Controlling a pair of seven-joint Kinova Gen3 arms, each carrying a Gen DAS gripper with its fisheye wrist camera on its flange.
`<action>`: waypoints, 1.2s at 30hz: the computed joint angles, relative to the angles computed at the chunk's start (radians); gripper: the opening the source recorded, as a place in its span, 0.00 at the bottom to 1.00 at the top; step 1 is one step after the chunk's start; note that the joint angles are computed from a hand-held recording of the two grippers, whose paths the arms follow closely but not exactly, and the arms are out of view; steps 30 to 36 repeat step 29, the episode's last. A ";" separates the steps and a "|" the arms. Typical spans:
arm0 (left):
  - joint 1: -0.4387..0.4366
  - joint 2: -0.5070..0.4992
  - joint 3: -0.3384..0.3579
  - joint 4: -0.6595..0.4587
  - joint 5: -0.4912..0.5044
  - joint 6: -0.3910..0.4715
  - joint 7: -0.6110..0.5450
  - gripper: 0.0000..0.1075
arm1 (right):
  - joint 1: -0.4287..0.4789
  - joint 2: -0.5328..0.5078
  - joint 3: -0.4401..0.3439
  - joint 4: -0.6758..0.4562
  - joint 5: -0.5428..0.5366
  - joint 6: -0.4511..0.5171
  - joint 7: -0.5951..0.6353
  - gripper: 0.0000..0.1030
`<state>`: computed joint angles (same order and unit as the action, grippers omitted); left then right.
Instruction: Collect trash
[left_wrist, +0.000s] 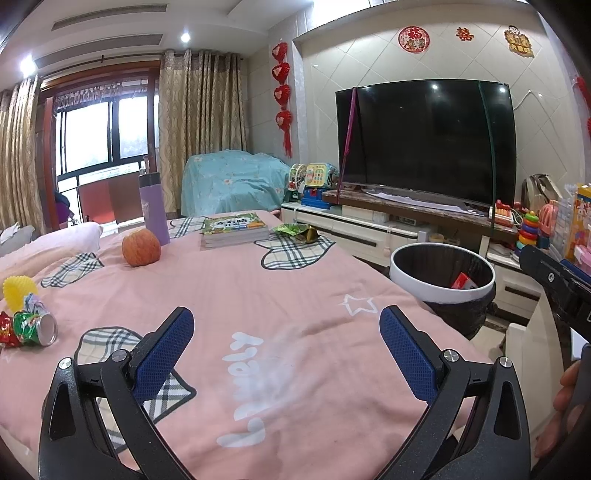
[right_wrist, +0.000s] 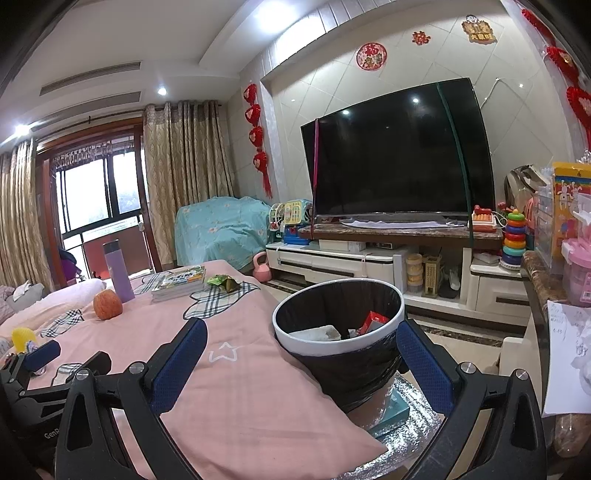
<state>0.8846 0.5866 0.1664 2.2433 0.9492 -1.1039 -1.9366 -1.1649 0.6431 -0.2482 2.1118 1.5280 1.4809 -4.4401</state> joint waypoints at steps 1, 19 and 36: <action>0.000 0.001 0.000 -0.001 0.001 0.001 -0.001 0.96 | 0.001 0.000 0.000 0.001 0.001 -0.001 -0.001 1.00; -0.025 0.000 -0.006 -0.008 -0.037 0.041 0.013 0.96 | 0.024 -0.007 -0.002 0.004 0.016 -0.034 0.000 1.00; -0.045 -0.010 -0.012 0.004 -0.086 0.053 0.050 0.96 | 0.041 -0.011 0.003 -0.010 0.026 -0.062 0.029 1.00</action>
